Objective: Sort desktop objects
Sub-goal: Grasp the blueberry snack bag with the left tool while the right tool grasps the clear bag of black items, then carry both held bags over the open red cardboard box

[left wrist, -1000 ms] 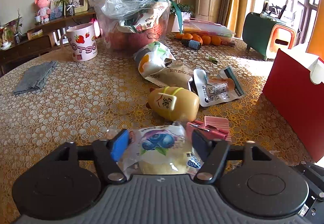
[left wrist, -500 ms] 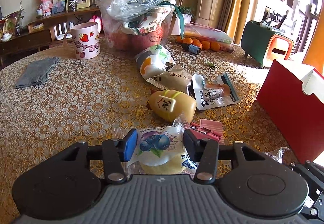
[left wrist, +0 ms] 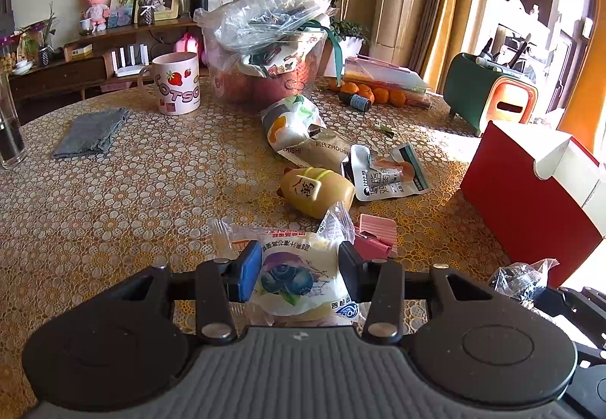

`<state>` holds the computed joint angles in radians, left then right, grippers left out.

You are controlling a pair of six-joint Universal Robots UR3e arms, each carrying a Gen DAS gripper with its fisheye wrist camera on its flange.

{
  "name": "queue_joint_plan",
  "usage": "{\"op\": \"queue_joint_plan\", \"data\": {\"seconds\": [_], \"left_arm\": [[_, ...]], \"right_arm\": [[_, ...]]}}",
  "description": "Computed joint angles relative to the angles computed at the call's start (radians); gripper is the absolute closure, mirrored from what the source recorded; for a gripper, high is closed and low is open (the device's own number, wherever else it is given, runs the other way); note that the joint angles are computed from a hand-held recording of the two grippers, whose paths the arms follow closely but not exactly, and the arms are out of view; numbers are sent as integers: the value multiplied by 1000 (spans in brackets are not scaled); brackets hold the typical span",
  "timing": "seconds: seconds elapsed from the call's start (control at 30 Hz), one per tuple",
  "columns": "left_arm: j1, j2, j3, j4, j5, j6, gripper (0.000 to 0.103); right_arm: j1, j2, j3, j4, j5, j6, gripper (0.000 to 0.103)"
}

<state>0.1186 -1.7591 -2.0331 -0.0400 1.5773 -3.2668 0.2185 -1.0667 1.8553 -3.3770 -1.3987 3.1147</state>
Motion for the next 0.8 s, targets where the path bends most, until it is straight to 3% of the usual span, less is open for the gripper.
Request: {"op": "queue_joint_plan", "data": {"seconds": [0.37, 0.8], "left_arm": [[-69, 99, -32, -26, 14, -32, 61], [-222, 37, 174, -100, 8, -39, 61]], "right_arm": [[-78, -142, 153, -46, 66, -6, 63], [-230, -285, 226, -18, 181, -58, 63]]}}
